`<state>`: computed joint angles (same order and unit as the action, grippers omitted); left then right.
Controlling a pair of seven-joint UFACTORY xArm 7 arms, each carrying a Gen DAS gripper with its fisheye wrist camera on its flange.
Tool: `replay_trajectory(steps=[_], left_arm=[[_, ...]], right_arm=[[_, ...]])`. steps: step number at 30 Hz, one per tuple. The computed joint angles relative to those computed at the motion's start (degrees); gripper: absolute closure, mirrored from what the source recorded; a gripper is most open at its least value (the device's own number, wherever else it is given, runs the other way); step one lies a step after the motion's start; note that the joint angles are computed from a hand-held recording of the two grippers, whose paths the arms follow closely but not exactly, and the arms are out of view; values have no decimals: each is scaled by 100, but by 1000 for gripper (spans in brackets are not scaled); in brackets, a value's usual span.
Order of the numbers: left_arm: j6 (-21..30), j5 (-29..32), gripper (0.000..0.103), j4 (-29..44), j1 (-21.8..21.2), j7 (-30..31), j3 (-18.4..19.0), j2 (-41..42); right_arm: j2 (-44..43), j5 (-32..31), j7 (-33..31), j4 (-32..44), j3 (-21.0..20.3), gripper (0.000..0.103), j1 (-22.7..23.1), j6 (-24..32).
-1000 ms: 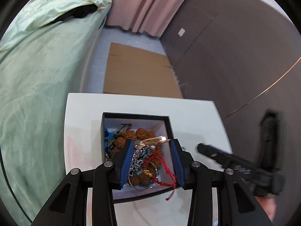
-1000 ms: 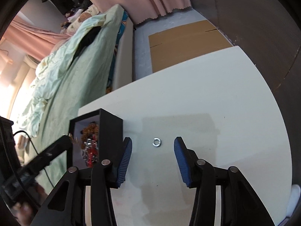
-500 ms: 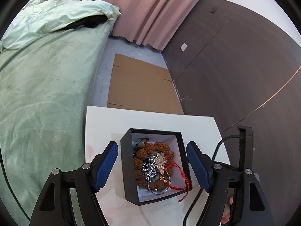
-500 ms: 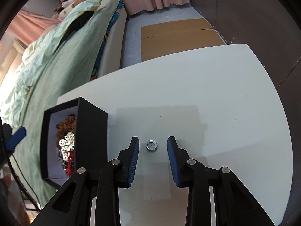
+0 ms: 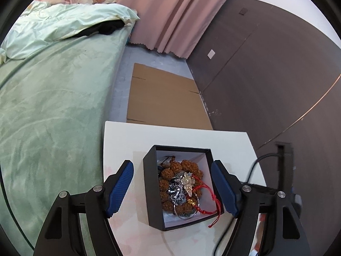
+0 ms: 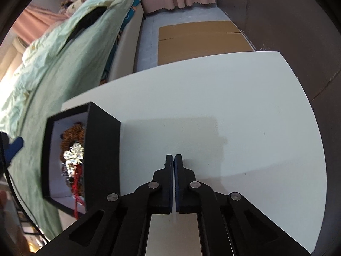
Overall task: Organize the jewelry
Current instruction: 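Close the right tool on the small silver ring, then carry the small silver ring into the box and open the right tool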
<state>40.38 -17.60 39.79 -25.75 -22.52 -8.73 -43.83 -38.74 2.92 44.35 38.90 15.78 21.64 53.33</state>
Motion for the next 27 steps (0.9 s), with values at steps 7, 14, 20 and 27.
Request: replay_trajectory(steps=[7,14,20,27], left_arm=[[153,83,17,-113,55,-38,2,-217],[233,66,5,-205,79,-4,71,-395],[225,-7,4,-201,102,41,151,-353],[162,-68,3,-196,143,75,187,-322]], right_arm=[[-585,146,50,-173,-31,102,45,-330],[20,84,-19,47,82,92,46,-184],[289,-185,95,231,204,85,-6,-13],[575,-261,123,305,159,67,73,-50]])
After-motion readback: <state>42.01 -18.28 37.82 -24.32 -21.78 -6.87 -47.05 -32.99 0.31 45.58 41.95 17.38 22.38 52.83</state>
